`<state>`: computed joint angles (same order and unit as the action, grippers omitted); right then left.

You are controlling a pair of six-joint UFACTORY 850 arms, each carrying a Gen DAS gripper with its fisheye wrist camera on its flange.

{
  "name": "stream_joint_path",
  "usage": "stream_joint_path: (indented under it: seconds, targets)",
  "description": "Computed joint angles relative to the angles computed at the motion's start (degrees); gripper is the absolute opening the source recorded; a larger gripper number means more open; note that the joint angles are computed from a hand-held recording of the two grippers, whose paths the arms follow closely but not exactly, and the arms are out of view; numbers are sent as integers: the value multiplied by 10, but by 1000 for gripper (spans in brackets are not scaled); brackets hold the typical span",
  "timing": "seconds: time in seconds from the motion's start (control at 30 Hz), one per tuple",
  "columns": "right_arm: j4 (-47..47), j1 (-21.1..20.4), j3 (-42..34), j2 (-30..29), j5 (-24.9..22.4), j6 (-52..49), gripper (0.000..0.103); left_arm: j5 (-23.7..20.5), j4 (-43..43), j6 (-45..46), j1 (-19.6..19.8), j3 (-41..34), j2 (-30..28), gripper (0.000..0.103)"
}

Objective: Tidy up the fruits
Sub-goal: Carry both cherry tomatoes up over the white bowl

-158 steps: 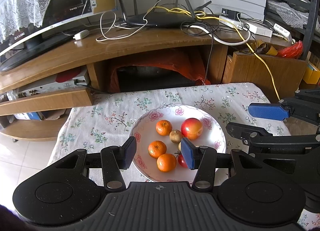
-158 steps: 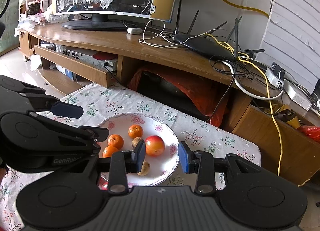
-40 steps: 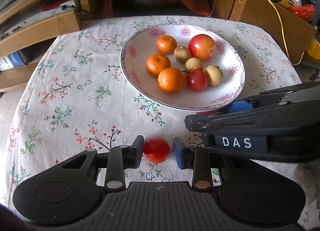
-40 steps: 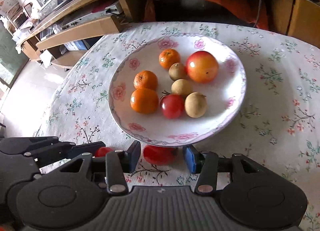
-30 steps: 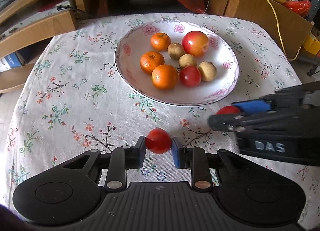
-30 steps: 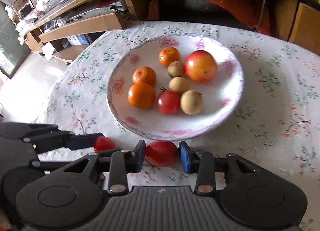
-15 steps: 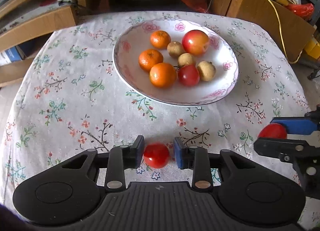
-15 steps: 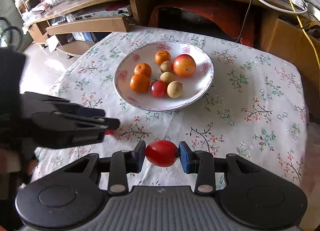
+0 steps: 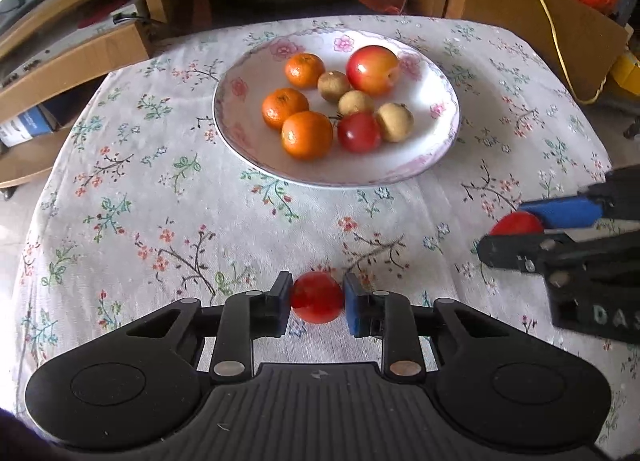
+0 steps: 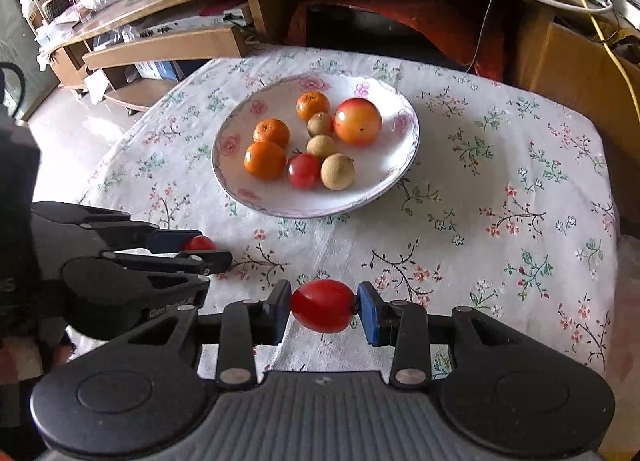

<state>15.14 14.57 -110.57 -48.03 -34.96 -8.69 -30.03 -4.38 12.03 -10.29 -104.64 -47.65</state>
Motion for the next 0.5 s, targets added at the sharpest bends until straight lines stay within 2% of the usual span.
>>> stream_joint_path:
  seconds: [0.5]
  targets:
    - [-67, 8, -3, -13, -11, 38, 38, 23, 26, -5, -10, 37, 25, 34]
